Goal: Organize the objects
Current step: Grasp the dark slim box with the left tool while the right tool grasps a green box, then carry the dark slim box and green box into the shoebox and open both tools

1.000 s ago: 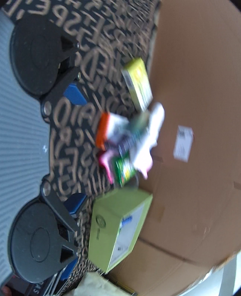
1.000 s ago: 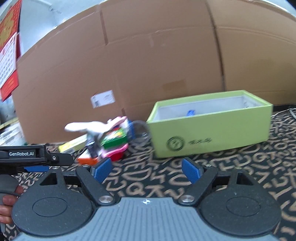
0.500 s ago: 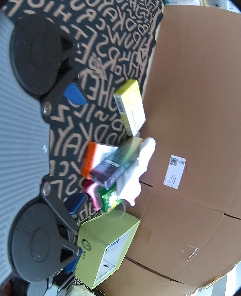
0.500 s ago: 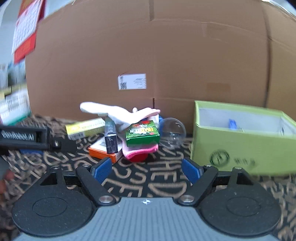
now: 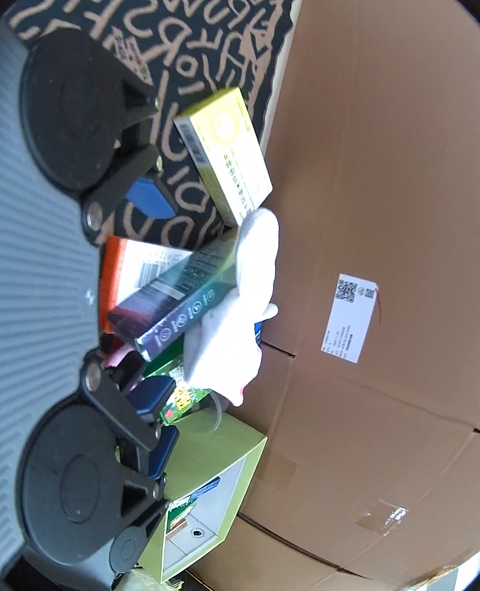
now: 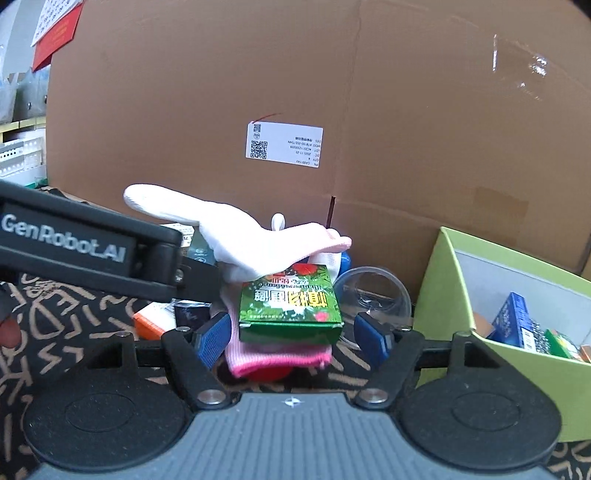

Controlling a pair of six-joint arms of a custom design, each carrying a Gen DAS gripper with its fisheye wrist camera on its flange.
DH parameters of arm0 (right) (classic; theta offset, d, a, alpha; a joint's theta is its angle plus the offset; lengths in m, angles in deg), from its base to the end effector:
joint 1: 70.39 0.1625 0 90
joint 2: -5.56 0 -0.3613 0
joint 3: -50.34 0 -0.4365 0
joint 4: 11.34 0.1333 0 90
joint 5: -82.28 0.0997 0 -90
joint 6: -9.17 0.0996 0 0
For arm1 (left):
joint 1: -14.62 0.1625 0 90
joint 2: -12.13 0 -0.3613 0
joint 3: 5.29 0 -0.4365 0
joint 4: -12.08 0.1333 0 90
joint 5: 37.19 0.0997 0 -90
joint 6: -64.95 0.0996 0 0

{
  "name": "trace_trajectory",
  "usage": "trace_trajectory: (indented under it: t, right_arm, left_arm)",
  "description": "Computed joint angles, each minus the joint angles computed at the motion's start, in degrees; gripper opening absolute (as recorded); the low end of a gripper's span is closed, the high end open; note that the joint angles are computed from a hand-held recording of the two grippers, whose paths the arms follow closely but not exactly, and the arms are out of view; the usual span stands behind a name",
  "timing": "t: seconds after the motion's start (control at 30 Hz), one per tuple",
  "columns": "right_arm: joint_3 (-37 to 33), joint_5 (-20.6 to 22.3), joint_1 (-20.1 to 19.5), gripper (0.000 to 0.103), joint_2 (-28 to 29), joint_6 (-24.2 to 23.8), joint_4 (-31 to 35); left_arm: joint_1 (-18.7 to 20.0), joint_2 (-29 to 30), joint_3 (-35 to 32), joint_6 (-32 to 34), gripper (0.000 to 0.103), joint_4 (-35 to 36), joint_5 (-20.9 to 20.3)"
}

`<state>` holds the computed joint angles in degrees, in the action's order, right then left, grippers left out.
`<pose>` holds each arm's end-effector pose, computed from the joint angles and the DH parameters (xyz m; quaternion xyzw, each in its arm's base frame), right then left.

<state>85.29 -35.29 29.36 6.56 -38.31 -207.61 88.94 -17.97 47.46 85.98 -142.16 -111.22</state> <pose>0.2267 -0.8045 -0.0359 0.2598 -0.7627 0.4662 0.3652 -0.0760 -0.8652 0.1702 0.2447 0.8942 -0.3451 0.1461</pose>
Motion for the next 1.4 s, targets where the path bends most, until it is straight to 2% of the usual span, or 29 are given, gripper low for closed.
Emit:
trace_trajectory:
  t: [0.07, 0.13, 0.17, 0.23, 0.3, 0.37, 0.47, 0.67, 0.8, 1.0, 1.07, 1.2, 1.4]
  right_arm:
    - [-2.2, 0.1, -0.1, 0.076, 1.2, -0.3, 0.7]
    - [-2.3, 0.4, -0.2, 0.066, 1.0, 0.6, 1.7]
    - [-1.7, 0.5, -0.3, 0.066, 0.6, 1.6, 2.0]
    - [0.1, 0.7, -0.2, 0.066, -0.3, 2.8, 1.1]
    - [2.7, 0.5, 0.0, 0.066, -1.7, 3.4, -0.1]
    - [6.4, 0.1, 0.2, 0.066, -3.6, 4.7, -1.7]
    - [12.9, 0.2, 0.3, 0.066, -7.0, 6.6, -4.4]
    - [26.5, 1.6, 0.4, 0.066, -13.7, 9.8, -9.9]
    - [33.4, 0.9, 0.7, 0.066, -16.2, 9.5, -12.2]
    - [43.1, -0.7, 1.5, 0.066, -20.3, 9.0, -15.9]
    - [44.8, -1.2, 1.6, 0.066, -21.1, 9.4, -16.4]
    - [45.0, -1.9, 1.3, 0.067, -21.2, 12.5, -16.2]
    - [44.9, -2.8, 1.3, 0.073, -20.8, 13.7, -16.9]
  left_arm:
    - [0.1, 1.3, -2.0, 0.0, 0.085, 1.1, -0.1]
    - [0.3, 2.6, -4.2, -0.1, 0.08, 2.8, -0.3]
    - [0.4, 3.2, -5.3, -0.2, 0.074, 4.0, -0.7]
    - [0.8, 4.0, -7.2, -0.5, 0.068, 6.5, -2.0]
    - [1.3, 4.2, -8.3, -1.4, 0.054, 8.5, -4.1]
    - [1.6, 3.8, -8.2, -1.3, 0.046, 9.7, -5.5]
    - [1.5, 1.5, -4.7, 2.7, 0.039, 8.2, -5.2]
    - [1.6, -6.8, 6.4, 9.9, 0.028, 5.8, -3.9]
    - [2.3, -13.2, 14.3, 13.2, 0.023, 5.9, -3.2]
    - [3.8, -20.8, 22.0, 13.7, 0.022, 8.0, -3.7]
    - [3.6, -21.5, 23.0, 14.1, 0.026, 6.2, -2.8]
    - [3.1, -19.8, 20.9, 13.7, 0.05, 6.0, -3.6]
    - [2.1, -13.5, 13.9, 13.9, 0.052, 7.8, -0.9]
